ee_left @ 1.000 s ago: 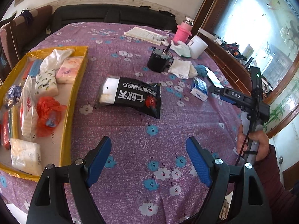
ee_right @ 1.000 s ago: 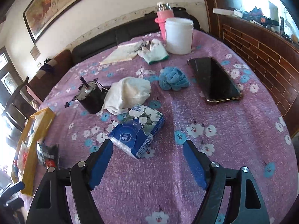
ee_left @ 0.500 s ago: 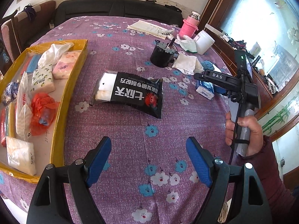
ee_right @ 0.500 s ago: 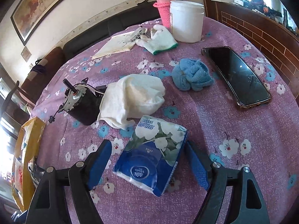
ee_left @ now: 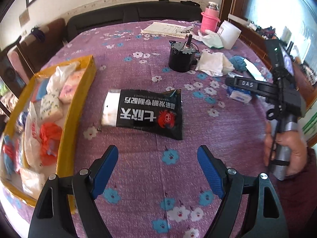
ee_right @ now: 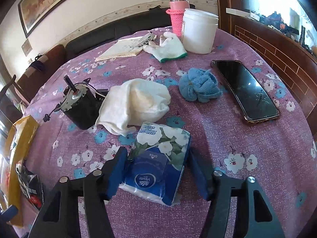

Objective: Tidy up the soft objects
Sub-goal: 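Close right tool on the blue Vinda tissue pack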

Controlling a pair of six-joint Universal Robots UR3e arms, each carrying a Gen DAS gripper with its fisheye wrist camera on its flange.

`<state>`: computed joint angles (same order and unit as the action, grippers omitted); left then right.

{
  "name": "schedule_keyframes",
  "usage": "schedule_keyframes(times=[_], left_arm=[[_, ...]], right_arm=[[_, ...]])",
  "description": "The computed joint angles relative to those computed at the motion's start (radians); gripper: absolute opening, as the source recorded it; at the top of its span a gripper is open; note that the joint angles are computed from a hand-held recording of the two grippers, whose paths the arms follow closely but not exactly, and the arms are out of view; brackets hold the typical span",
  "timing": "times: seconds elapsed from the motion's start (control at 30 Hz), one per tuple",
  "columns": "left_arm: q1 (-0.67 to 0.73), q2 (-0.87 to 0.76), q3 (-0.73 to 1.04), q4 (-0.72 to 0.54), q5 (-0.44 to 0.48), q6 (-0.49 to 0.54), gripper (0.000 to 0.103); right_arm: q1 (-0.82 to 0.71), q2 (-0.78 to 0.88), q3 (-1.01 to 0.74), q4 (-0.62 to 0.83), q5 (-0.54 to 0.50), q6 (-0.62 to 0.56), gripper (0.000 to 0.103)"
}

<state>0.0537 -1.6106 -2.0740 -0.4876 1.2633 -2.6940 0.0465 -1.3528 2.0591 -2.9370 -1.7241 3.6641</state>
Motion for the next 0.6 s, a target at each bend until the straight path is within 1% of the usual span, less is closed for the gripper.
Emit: schedule_keyframes(times=[0.3, 0.6], left_arm=[[-0.077, -0.085, 0.072, 0.052, 0.116, -0.033, 0.081], [-0.096, -0.143, 0.117, 0.059, 0.145, -0.043, 0.081]], right_arm=[[-0.014, -0.013, 0.024, -0.021, 0.024, -0.002, 0.064], [-0.017, -0.017, 0.032, -0.026, 0.031, -0.002, 0.065]])
